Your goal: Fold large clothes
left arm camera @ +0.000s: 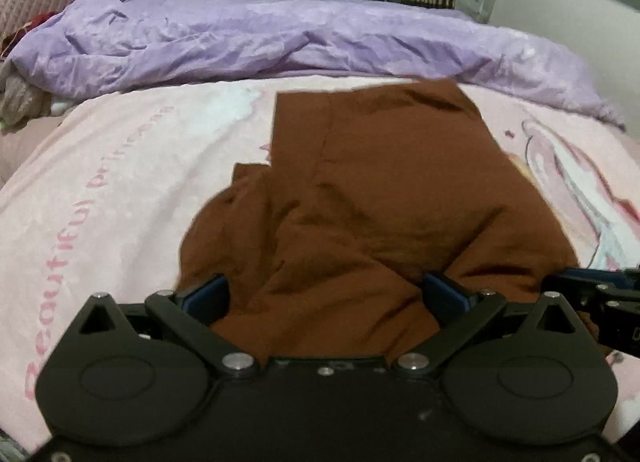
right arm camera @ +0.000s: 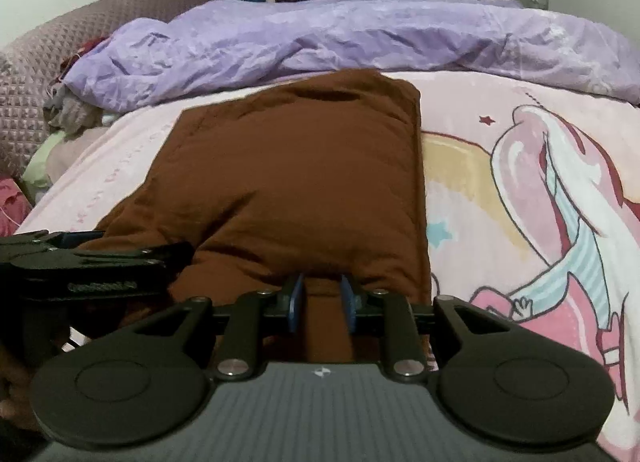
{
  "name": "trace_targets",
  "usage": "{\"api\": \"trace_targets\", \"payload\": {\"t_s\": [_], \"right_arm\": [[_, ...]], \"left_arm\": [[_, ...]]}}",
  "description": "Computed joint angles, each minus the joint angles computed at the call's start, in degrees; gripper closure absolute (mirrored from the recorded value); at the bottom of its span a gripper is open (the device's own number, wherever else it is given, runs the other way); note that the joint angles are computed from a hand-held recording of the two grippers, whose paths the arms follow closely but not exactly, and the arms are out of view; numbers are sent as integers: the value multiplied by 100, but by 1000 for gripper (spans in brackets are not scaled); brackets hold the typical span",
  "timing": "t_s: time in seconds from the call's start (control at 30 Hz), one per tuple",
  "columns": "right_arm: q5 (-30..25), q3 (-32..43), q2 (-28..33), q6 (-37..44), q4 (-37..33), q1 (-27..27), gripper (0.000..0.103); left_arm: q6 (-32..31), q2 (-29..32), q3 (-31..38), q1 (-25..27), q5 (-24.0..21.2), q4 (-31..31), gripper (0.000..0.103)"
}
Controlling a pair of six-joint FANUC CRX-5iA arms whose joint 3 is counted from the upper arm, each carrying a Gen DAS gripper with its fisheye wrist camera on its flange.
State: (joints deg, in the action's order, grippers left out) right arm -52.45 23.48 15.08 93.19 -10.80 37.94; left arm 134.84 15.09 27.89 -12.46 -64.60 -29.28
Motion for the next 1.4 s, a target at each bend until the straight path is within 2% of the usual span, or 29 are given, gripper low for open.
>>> {"api": "trace_targets", "payload": {"t_s": [0.03, 0.07, 0.1, 0.13, 0.2, 0.23, 0.33, 0.4, 0.5, 0.6, 0.73, 0.83, 0.9, 1.03, 1.13, 1.17, 1.2, 1.27, 1.3, 1.33, 1.4], "right_arm": [[40, -11, -36, -21, -8, -22, 64], [149, -88, -90, -134, 98, -6, 47], [392, -228, -158, -401, 323, 18, 36], [642, -353, -205, -607, 464, 20, 21], [903, -430, -188, -991, 589, -37, 17], [763, -290, -84, -1036, 543, -87, 17], [430, 85, 246, -923, 414, -198, 14], [499, 123, 340, -829, 336, -226, 10], [500, 294, 503, -621, 88, -285, 0], [151, 769, 802, -426, -443, -448, 0], [-1020, 2004, 1515, -181, -1919, -906, 0], [-1281, 2382, 1762, -283, -1697, -781, 0], [-1500, 2657, 1906, -373, -1544, -715, 0], [-1976, 3252, 2255, -541, -1477, -716, 0], [-1742, 3027, 2137, -519, -1361, -643, 0], [-1577, 2841, 2020, -510, -1308, -615, 2], [-1372, 2595, 1841, -505, -1319, -602, 11], [-1216, 2480, 1702, -473, -1316, -584, 38], [-1189, 2464, 1643, -369, -1371, -594, 41], [-1195, 2488, 1616, -292, -1372, -589, 44], [-1284, 2618, 1610, -180, -1427, -617, 46]], "left_arm": [[47, -76, -84, 46, 85, 17, 0], [103, -174, -147, 61, 119, -51, 0], [197, -221, -127, 34, 45, -210, 0], [401, -212, -47, 27, -107, -431, 0], [953, -217, -4, 103, -327, -625, 0], [984, -265, -123, 255, -175, -419, 0], [54, -222, -467, 908, 409, 941, 0], [-193, -105, -474, 1023, 482, 1232, 0], [-195, -75, -493, 1067, 572, 1273, 0], [-537, 17, -528, 1130, 686, 1467, 0], [-1019, -30, -1008, 1580, 1242, 2571, 0], [-1389, -14, -1222, 1762, 1512, 3041, 0], [-1474, -3, -1211, 1774, 1529, 3041, 0], [-1192, 0, -1099, 1645, 1444, 2766, 0], [-889, 22, -1024, 1551, 1449, 2496, 0], [-794, -8, -1064, 1513, 1526, 2399, 3], [-707, -71, -1153, 1483, 1655, 2324, 5], [-609, -232, -1403, 1503, 1928, 2397, 22], [-726, -384, -1695, 1570, 2268, 2707, 49], [-771, -501, -1940, 1614, 2559, 2988, 60], [-737, -551, -1918, 1553, 2555, 2891, 64]]}}
